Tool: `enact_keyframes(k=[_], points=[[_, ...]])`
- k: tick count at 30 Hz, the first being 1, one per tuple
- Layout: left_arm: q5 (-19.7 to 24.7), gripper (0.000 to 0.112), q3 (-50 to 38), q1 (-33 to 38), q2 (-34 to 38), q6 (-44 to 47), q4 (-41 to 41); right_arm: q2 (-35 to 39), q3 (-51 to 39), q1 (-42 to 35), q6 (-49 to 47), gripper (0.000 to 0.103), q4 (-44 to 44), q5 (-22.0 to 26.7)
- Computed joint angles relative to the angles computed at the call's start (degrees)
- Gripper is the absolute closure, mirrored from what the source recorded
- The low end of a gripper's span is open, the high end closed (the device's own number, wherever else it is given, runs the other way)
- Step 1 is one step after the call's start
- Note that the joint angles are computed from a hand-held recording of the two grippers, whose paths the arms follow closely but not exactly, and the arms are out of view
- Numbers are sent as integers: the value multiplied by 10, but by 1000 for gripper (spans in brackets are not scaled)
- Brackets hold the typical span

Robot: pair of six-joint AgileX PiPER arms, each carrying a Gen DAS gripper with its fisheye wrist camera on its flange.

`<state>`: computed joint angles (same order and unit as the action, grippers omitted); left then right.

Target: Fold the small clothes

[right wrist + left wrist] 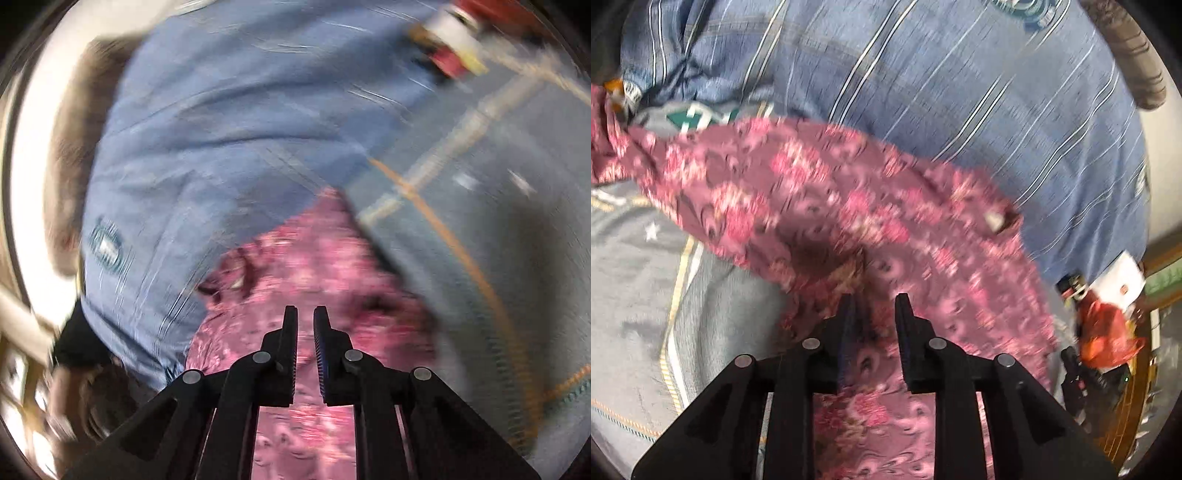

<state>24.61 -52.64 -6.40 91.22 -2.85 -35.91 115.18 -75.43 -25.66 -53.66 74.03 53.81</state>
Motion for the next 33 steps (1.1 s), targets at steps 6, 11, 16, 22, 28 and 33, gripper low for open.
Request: enact_keyframes(k=[6, 11, 16, 22, 28, 33], points=[[5, 67, -94, -89, 101, -209, 220, 32, -27, 120, 17, 84, -44, -110], [0, 66, -88, -119, 119, -296, 335, 10, 11, 148, 11, 85, -27, -145], [-15, 66, -27, -40, 48, -136, 160, -13, 6, 233, -16, 84, -34, -155], [32, 59, 8, 129, -31, -84, 173, 69, -34, 342, -11, 82, -41, -145], [84, 58, -68, 297, 41, -70, 200, 21, 77, 385, -226, 80, 138, -258], [95, 58, -151, 290, 131, -190, 328, 33, 82, 366, -251, 80, 170, -220]])
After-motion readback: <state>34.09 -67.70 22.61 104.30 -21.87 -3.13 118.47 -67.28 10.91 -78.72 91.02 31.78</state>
